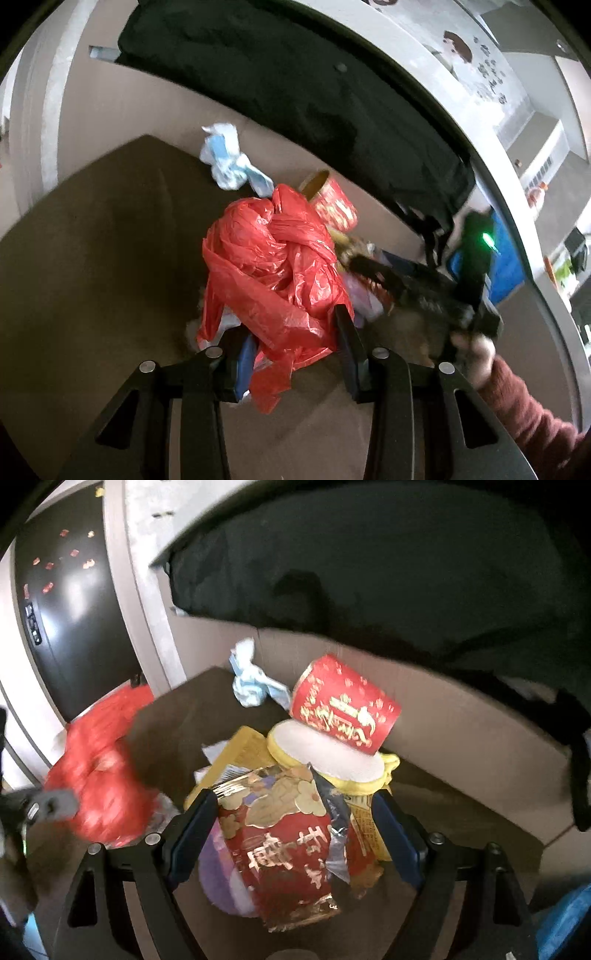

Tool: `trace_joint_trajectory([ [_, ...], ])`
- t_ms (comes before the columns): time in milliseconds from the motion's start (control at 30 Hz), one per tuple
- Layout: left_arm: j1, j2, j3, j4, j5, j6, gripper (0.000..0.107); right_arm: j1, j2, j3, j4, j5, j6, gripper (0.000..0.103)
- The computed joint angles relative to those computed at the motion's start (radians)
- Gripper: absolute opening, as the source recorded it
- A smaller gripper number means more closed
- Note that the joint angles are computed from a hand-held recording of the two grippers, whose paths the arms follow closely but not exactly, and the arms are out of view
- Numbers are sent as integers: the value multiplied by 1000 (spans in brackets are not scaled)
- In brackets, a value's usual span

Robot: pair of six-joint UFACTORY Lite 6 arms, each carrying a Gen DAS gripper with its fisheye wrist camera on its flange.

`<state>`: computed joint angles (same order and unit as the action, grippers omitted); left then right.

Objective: Collect trash
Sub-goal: 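Grasp the red plastic bag with the left tool while the right tool grasps a red snack wrapper, then carry the bag and wrapper over the bin and open both tools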

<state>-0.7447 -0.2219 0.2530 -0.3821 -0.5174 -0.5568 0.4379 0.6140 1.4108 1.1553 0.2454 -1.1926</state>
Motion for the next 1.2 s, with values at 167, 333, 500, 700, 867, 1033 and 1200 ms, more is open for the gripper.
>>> trace_joint_trajectory([
  [167, -220, 55, 46, -434, -54, 313, 40, -63, -6, -30, 102, 135, -92, 47],
  [333, -372, 118, 134, -745, -132, 553, 40, -57, -192, -249, 234, 32, -288, 27],
  [500, -445, 180, 227, -859, -171, 649, 40, -110, -396, -437, 272, 62, -335, 23],
  [700, -539, 259, 354, -1052, -232, 820, 40, -185, -619, -615, 221, 107, -306, 23],
  [867, -590, 304, 464, -1152, -245, 933, 40, -266, -810, -763, 198, 149, -313, 23],
  [1033, -646, 384, 637, -1270, -291, 1113, 40, -414, -987, -854, 109, 246, -268, 23],
  [1200, -687, 530, 870, -1343, -311, 1269, 40, -670, -1171, -919, 23, 439, -267, 23],
])
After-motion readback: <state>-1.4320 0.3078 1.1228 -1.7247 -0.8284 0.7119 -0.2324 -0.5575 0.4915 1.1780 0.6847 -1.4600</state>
